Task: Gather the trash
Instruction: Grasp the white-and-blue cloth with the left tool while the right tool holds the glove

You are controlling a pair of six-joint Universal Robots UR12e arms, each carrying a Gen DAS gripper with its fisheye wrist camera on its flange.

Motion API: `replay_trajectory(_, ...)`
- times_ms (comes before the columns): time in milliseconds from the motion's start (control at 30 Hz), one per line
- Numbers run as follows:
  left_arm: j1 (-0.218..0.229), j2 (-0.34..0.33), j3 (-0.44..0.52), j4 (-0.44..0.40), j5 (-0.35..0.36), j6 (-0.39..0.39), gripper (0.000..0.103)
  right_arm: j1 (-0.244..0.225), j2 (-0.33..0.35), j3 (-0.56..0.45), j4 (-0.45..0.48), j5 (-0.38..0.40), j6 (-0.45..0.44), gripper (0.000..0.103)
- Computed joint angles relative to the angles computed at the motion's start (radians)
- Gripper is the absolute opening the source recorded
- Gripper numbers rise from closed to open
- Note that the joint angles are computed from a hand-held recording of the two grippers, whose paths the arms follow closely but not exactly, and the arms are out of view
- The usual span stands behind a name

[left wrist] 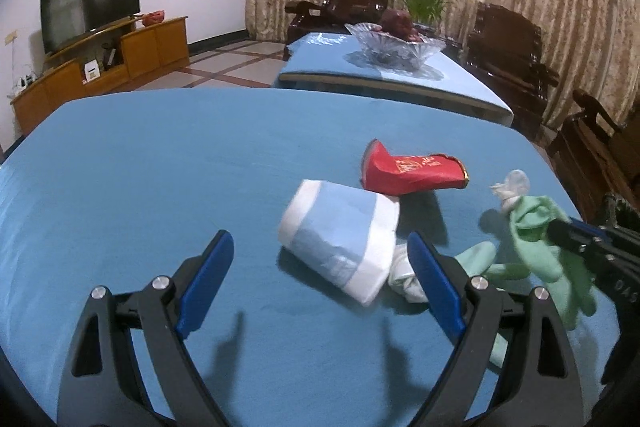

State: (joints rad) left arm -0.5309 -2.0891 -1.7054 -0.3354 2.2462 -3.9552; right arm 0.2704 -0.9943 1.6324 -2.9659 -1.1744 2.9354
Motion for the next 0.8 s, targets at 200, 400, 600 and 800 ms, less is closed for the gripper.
replay_trajectory(200, 0.018, -0.027, 0.04, -0.044, -0.037, 0.008, 0.086, -0.008, 0.002, 0.003, -0.003, 0.0, -0.002, 0.01)
replay_trajectory(400, 0.034, -0.05, 0.079, -0.11, -0.065, 0.013, 0.086, -0.006, 0.009, -0.002, -0.001, 0.002, 0.004, 0.01)
replay_trajectory(600, 0.045, -0.046, 0.072, -0.114, -0.095, -0.013, 0.084, -0.006, 0.01, 0.004, -0.009, 0.012, 0.009, 0.01)
replay_trajectory(800, 0.038, -0.036, 0.055, -0.095, -0.079, -0.027, 0.073, -0.004, 0.005, 0.012, -0.015, 0.006, 0.007, 0.01)
